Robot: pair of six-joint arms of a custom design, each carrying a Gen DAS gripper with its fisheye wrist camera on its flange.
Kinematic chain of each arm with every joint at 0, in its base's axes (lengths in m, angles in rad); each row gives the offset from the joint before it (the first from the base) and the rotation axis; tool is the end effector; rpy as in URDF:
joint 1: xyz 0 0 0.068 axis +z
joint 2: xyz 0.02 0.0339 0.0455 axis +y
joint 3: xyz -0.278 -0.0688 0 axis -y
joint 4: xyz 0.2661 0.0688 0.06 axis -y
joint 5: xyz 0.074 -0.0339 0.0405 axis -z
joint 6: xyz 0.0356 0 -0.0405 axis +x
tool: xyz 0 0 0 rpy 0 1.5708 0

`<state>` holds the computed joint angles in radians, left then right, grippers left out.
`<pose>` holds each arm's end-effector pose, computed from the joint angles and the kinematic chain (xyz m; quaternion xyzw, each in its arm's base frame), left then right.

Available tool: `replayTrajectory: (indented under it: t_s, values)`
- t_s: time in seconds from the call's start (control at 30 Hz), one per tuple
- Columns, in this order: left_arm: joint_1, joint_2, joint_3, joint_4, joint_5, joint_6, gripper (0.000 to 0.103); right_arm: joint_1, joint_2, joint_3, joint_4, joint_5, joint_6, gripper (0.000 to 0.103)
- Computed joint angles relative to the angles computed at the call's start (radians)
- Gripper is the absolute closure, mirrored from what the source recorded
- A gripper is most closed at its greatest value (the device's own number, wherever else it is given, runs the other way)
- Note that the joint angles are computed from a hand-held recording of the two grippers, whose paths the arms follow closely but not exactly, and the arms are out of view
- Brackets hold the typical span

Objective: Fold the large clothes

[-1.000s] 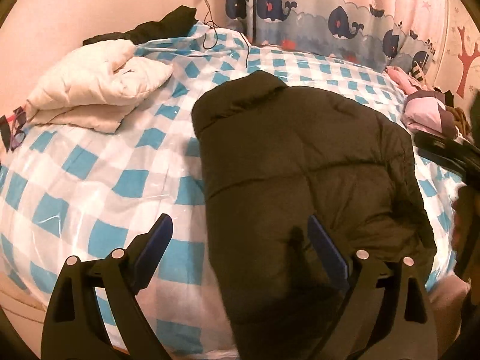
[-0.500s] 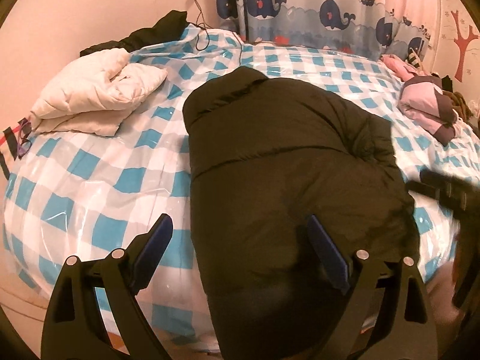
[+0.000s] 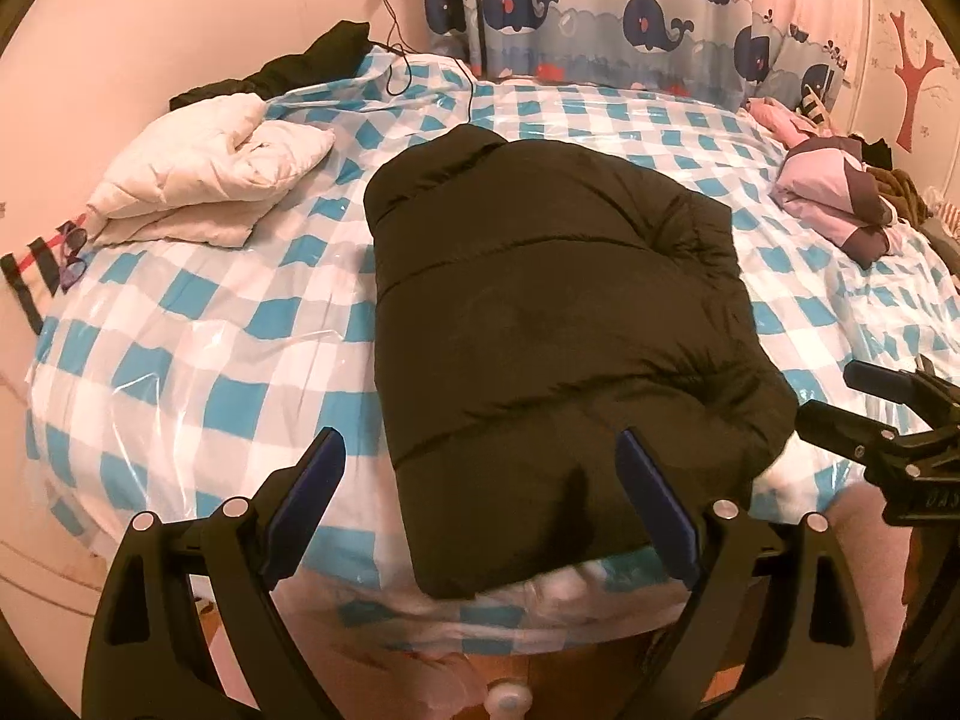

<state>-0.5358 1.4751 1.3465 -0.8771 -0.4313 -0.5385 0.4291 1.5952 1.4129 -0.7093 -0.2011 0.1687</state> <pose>0.2845 -0.1516 0.3258 -0.0609 0.9380 0.0372 0.3391 0.3314 0.1595 0.3175 -0.1550 0.9258 0.1880 0.2889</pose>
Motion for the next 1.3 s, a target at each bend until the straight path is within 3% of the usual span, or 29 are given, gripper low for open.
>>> replayTrajectory:
  t_s: [0.2, 0.47, 0.87, 1.3]
  values:
    - [-0.04, -0.024, 0.015, -0.061, -0.029, -0.014, 0.015, 0.096, -0.059, -0.043, -0.024, 0.121, 0.014, 0.006]
    - [-0.027, -0.038, 0.017, -0.085, 0.003, -0.026, 0.015, 0.097, -0.025, 0.019, -0.086, 0.064, 0.067, 0.006]
    - [-0.01, -0.008, 0.037, -0.078, 0.021, -0.022, 0.011, 0.132, 0.021, 0.098, -0.124, 0.155, 0.064, 0.006]
    - [0.045, 0.059, 0.094, -0.093, 0.049, -0.025, 0.01, 0.113, 0.093, 0.163, -0.145, 0.107, 0.087, 0.006]
